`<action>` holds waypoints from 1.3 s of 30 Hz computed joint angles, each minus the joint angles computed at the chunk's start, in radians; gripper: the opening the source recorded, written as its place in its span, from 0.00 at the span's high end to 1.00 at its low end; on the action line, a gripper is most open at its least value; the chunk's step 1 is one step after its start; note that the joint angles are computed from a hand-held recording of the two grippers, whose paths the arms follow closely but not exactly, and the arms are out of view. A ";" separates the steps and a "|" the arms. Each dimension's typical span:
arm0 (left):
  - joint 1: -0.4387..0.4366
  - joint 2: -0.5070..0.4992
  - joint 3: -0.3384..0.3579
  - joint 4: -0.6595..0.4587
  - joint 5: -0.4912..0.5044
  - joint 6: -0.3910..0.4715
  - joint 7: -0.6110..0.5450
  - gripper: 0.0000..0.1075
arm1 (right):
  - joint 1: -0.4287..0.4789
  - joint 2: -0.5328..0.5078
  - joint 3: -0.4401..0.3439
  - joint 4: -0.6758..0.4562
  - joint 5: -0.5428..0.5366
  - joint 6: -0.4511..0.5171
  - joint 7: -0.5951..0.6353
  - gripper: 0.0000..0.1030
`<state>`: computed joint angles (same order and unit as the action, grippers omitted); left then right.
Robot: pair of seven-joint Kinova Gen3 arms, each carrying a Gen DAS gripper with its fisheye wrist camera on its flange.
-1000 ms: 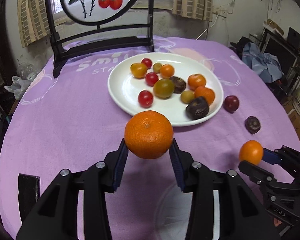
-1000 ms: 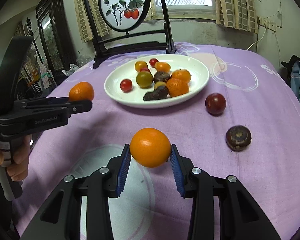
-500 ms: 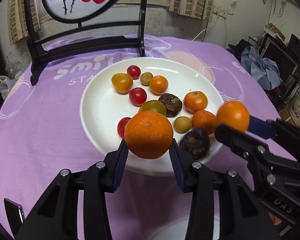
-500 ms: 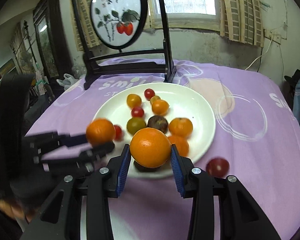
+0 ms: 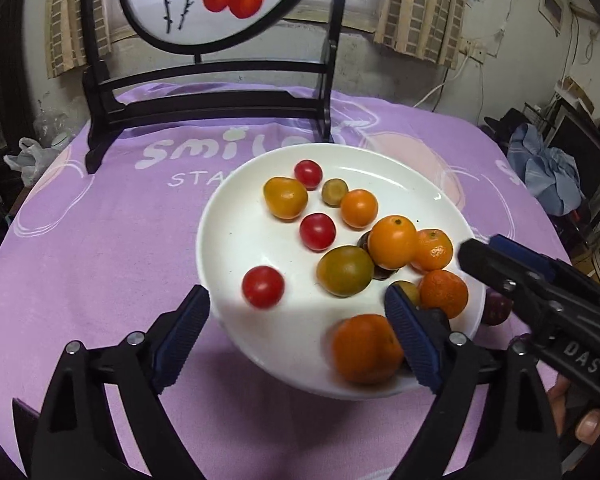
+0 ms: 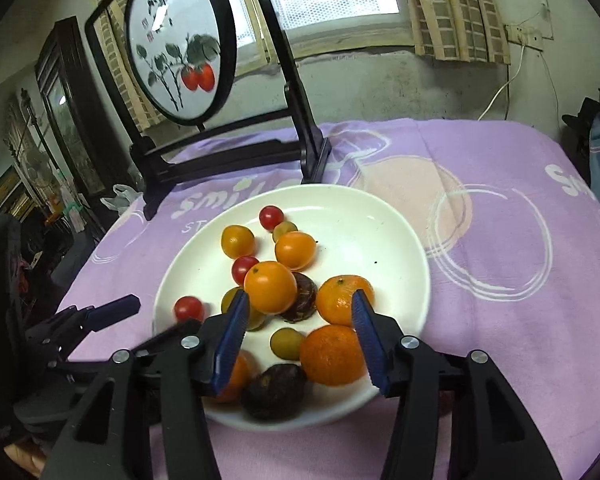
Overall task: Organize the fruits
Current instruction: 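Carry both mandarins over the plate and open both grippers, then grasp a dark brown passion fruit with the right gripper while the left gripper grasps a dark red plum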
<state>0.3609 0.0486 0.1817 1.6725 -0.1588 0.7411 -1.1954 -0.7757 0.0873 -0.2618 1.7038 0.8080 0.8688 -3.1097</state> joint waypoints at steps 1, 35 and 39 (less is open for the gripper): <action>-0.004 -0.011 -0.003 0.005 0.013 0.005 -0.002 0.18 | -0.006 -0.013 -0.004 0.007 0.003 0.012 -0.008 0.43; 0.008 -0.218 0.128 0.316 0.045 -0.010 0.067 0.14 | -0.073 -0.070 -0.135 0.180 -0.159 0.354 -0.171 0.38; 0.021 -0.211 0.114 0.317 0.063 -0.015 0.035 0.14 | -0.072 -0.035 -0.110 0.158 -0.141 0.358 -0.147 0.38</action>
<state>0.3821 -0.1620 0.2955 1.9899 -0.0955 0.7258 -1.1606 -0.8481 0.0524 -0.3716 1.8621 0.6670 1.2271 -3.2567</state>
